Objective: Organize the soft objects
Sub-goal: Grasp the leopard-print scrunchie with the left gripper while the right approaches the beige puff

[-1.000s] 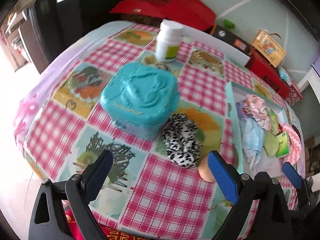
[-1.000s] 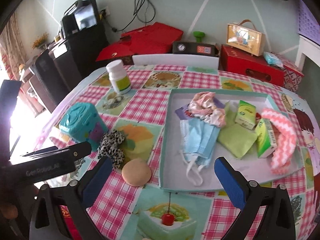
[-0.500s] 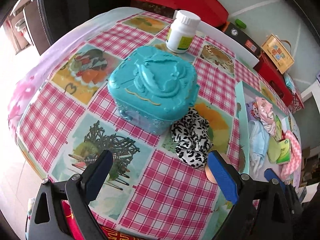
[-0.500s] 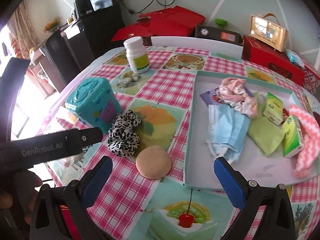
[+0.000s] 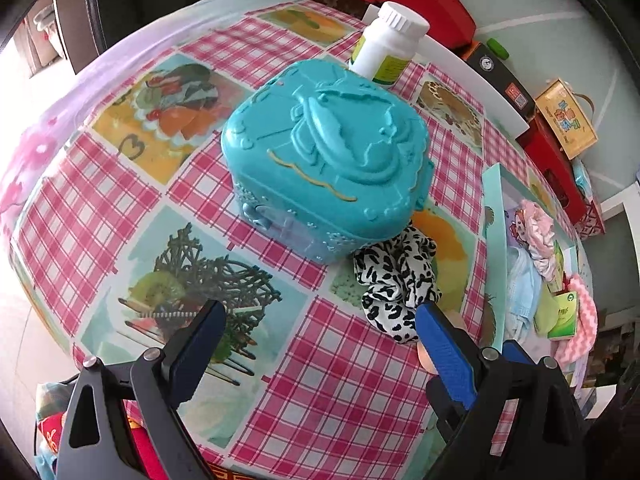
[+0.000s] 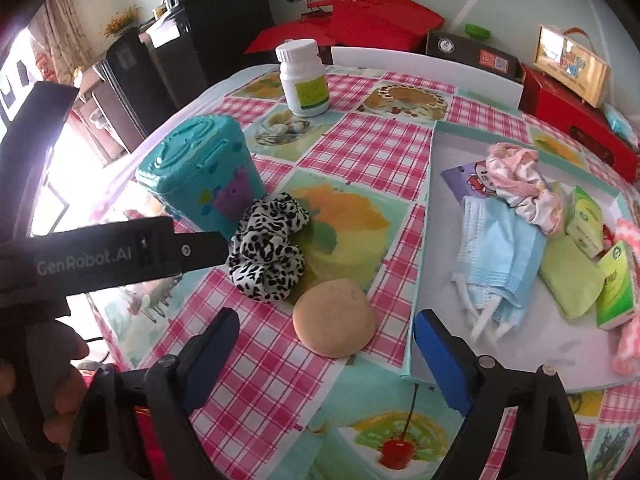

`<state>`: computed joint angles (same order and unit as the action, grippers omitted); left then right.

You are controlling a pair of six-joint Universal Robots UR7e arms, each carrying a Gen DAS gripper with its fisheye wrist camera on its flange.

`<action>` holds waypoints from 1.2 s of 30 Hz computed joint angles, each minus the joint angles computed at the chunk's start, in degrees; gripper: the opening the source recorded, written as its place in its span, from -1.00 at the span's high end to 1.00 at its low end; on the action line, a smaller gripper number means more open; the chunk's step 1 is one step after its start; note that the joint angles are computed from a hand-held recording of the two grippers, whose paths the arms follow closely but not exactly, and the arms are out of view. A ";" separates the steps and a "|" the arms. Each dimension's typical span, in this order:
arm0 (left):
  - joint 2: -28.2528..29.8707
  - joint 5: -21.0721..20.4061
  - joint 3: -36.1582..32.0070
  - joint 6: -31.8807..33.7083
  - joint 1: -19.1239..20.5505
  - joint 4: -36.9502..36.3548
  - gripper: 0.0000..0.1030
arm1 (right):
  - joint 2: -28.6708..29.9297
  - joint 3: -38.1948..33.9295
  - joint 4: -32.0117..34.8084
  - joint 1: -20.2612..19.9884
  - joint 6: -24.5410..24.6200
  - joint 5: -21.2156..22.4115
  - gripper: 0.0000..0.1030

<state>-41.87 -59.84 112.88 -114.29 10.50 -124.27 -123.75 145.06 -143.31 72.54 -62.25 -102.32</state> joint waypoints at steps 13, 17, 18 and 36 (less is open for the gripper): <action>0.30 0.34 0.62 0.56 0.37 -2.65 -0.86 | -1.61 0.46 2.30 0.96 -3.23 1.38 -0.53; 0.56 0.21 0.37 0.98 0.47 -2.77 -0.85 | 0.93 0.49 0.61 1.86 -1.79 -1.18 -0.52; 0.68 0.21 0.26 1.14 0.55 -2.79 -0.85 | 1.57 0.51 -0.02 1.83 -1.50 -1.75 -0.52; 4.25 -0.13 -0.51 8.05 3.38 -13.60 -0.34 | 5.14 0.73 -4.47 3.34 1.00 -7.90 -0.26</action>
